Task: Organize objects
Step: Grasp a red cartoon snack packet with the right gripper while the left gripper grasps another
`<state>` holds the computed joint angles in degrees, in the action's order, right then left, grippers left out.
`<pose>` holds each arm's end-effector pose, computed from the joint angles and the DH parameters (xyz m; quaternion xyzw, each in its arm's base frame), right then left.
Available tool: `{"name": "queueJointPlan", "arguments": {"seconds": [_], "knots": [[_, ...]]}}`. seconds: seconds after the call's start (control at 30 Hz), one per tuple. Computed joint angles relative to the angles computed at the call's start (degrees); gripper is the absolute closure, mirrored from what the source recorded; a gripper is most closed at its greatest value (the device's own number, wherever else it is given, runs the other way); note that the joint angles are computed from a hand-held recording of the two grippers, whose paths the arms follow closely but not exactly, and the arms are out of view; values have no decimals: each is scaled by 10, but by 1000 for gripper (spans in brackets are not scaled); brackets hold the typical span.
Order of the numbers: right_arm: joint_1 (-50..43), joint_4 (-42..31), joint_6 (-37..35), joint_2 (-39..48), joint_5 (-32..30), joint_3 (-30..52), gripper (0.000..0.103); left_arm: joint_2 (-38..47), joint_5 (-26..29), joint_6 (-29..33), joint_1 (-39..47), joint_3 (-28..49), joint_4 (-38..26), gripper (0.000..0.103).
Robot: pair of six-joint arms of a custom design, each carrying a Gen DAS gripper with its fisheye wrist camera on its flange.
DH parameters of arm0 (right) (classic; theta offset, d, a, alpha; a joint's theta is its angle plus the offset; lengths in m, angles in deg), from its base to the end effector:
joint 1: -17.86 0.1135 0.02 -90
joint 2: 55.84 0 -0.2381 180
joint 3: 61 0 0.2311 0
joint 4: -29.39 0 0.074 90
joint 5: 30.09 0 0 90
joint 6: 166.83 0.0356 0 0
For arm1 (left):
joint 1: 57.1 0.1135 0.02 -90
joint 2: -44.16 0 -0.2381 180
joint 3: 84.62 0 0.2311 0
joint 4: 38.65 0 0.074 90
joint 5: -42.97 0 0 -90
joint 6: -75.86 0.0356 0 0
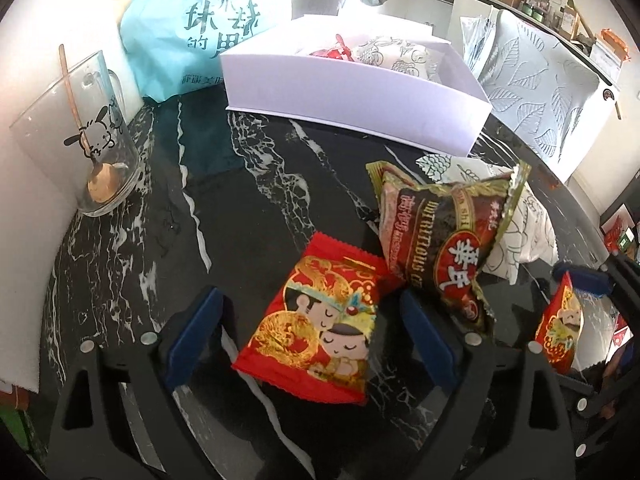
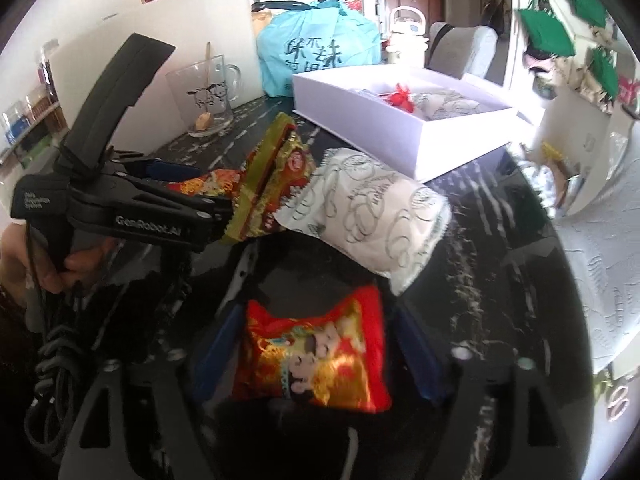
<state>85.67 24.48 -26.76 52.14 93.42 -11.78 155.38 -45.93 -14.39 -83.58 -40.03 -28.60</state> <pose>0.1161 0.2327 0.0495 -0.0789 0.9314 0.0420 0.3530 0.2308 -0.1157 0.0318 0.2200 0.9321 -0.0754 0.2776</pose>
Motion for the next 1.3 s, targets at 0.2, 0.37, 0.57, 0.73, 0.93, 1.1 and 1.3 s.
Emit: {"name": "queueJointPlan", "arguments": {"seconds": [0.2, 0.37, 0.57, 0.73, 0.93, 1.1, 1.3], "knots": [[12, -1, 24, 17, 8, 1, 20, -8, 5, 10, -3, -14, 11, 14], [27, 19, 26, 20, 15, -5, 20, -15, 11, 17, -8, -33, 35, 24], [42, 31, 22, 31, 19, 0, 20, -23, 19, 26, -3, -45, 39, 31], [52, 33, 27, 34, 29, 3, 37, -37, 16, 20, -6, -67, 52, 50], [60, 21, 45, 33, 37, 6, 39, -56, 6, 5, -4, -79, 40, 52], [69, 19, 49, 30, 34, 7, 40, -77, 5, -3, 1, -94, 27, 52], [79, 6, 45, 10, 43, 13, 40, -126, 21, -8, 28, -105, -28, 52]]}}
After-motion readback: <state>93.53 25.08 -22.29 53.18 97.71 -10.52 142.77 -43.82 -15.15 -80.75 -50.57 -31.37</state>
